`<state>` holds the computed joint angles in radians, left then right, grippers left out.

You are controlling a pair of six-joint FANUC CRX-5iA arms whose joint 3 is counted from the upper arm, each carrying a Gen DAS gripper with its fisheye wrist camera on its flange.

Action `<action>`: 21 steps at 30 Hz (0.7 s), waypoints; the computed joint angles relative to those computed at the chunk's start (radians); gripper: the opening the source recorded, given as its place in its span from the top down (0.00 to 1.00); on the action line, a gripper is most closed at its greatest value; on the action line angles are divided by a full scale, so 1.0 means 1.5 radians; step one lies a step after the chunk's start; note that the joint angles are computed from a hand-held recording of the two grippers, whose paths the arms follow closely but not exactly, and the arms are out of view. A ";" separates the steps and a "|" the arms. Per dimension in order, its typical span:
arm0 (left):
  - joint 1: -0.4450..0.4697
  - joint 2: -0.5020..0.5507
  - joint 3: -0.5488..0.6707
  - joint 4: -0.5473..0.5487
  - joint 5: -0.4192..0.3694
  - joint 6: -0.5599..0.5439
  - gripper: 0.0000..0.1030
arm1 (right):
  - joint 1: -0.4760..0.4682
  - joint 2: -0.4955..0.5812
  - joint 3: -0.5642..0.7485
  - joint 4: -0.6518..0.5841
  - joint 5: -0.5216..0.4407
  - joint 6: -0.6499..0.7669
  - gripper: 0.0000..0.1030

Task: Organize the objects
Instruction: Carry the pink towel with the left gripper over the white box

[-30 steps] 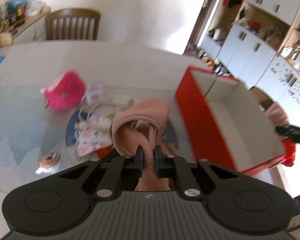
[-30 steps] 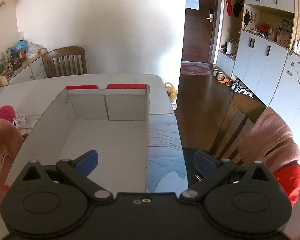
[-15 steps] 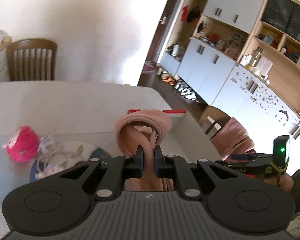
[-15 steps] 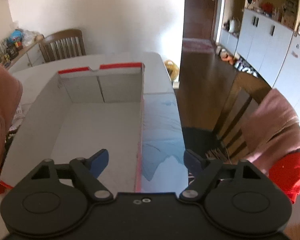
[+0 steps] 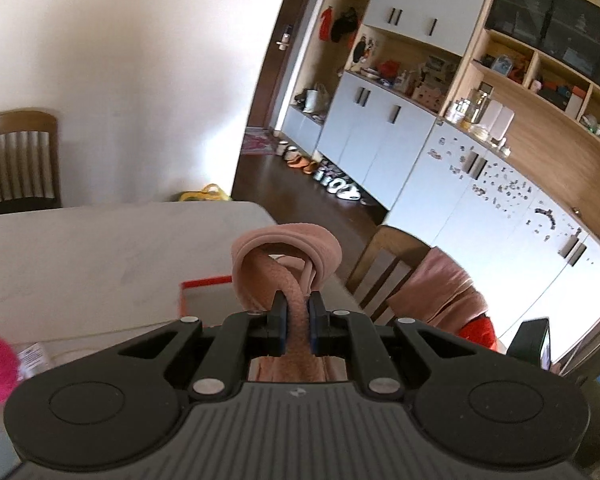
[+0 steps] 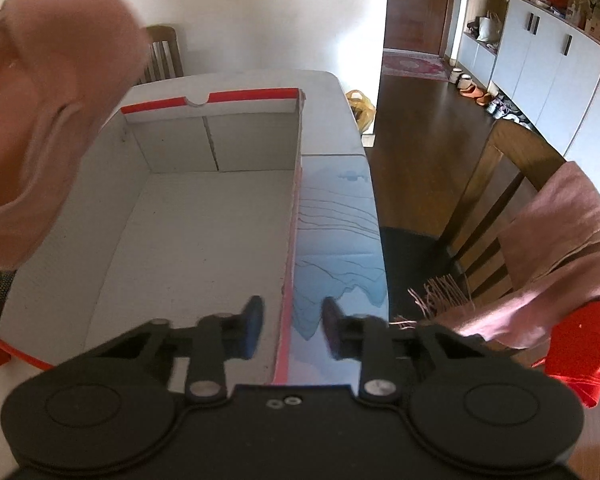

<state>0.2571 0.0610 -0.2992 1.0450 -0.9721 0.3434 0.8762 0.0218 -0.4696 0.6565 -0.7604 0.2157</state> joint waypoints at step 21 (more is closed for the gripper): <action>-0.112 0.123 0.072 -0.226 0.044 0.149 0.91 | -0.001 -0.001 0.006 -0.017 0.001 0.040 0.97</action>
<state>0.0889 0.2459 -0.1908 0.7055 -0.9064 0.5670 0.8751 0.0208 -0.4599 0.6305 -0.7589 0.2759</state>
